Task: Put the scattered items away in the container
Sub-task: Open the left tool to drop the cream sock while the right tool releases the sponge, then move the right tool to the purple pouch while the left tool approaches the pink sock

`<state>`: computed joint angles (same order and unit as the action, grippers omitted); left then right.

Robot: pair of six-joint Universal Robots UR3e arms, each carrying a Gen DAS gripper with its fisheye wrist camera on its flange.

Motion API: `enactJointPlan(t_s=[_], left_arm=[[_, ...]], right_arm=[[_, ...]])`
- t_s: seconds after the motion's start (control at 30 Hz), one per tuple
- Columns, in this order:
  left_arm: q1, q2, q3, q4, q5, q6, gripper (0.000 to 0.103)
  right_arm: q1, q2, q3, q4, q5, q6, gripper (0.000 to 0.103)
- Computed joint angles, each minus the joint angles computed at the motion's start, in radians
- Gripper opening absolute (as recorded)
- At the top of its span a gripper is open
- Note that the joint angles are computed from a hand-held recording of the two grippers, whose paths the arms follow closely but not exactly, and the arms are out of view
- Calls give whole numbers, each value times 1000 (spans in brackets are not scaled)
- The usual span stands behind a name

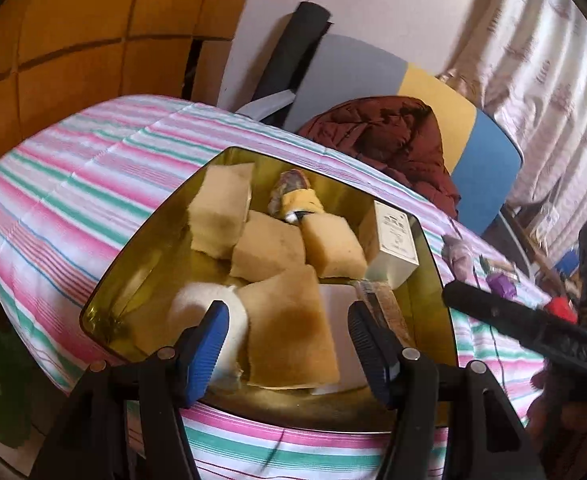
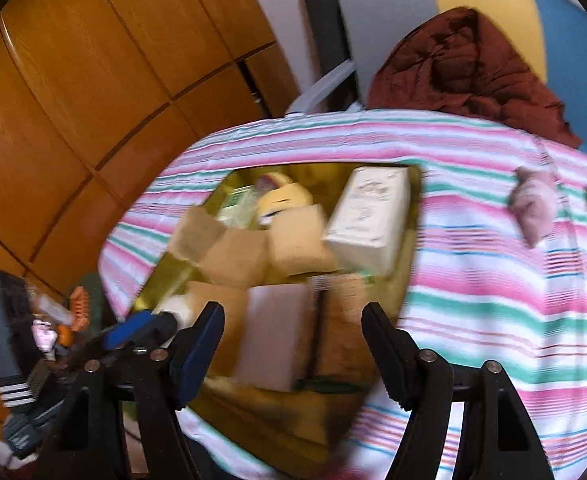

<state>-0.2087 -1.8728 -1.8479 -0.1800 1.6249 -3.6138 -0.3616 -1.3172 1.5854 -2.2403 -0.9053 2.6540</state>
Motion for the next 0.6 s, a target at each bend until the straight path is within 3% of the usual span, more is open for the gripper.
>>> enactJointPlan(t_s=[0.33, 0.6], left_arm=[[-74, -68, 154, -93, 27, 27, 63], [-175, -205, 408, -228, 65, 64, 63]], right_arm=[[-113, 55, -106, -13, -102, -66, 72], [-200, 105, -171, -27, -126, -105, 72]])
